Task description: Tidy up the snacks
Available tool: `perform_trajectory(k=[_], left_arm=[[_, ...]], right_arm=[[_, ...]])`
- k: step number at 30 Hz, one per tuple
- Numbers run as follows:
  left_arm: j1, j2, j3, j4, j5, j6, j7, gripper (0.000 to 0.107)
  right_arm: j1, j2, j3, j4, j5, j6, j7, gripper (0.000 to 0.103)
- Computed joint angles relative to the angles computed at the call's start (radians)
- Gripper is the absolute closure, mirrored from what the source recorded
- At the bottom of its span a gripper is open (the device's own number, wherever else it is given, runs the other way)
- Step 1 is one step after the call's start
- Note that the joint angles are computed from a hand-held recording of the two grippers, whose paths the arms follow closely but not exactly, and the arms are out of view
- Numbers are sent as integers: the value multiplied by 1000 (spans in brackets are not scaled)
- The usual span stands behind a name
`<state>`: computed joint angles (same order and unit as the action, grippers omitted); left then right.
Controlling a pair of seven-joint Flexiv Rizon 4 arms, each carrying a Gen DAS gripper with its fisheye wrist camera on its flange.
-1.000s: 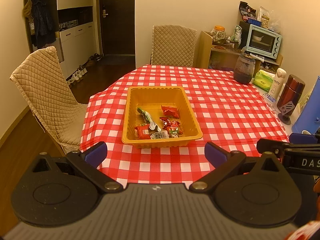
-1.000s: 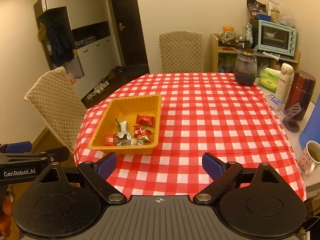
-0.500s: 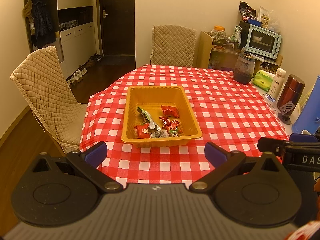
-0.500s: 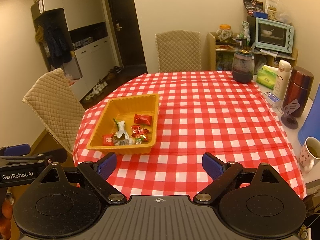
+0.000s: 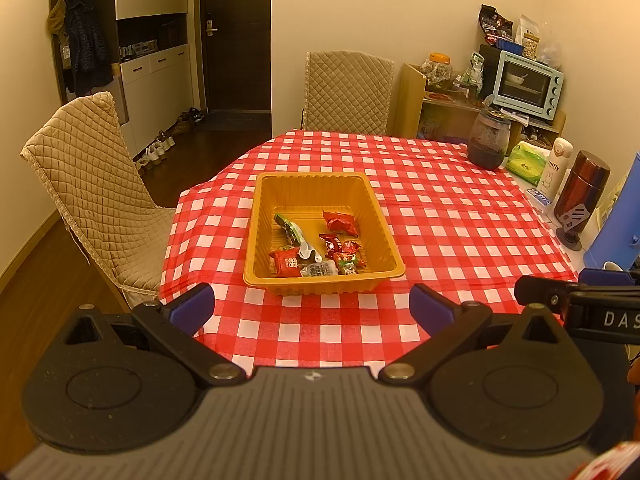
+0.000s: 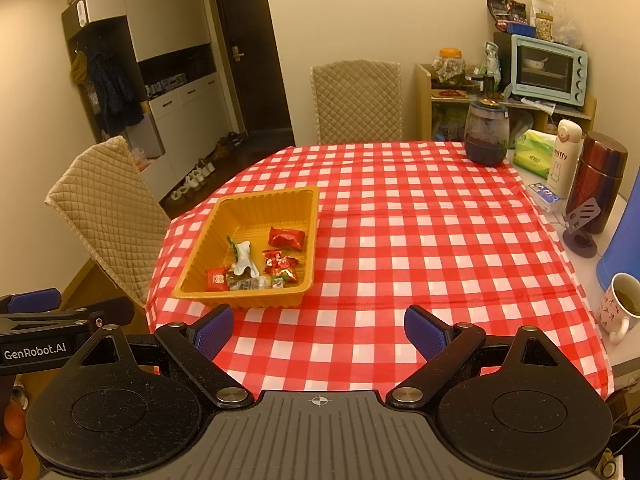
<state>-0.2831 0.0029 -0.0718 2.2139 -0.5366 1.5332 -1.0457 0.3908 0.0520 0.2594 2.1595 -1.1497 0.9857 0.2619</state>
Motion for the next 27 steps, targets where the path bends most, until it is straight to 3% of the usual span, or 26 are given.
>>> perform_trajectory(k=[27], left_arm=[[-3,2,0,5,-15,5,10,4]], right_arm=[[-1,-1,0,-1,0,1,0,11]])
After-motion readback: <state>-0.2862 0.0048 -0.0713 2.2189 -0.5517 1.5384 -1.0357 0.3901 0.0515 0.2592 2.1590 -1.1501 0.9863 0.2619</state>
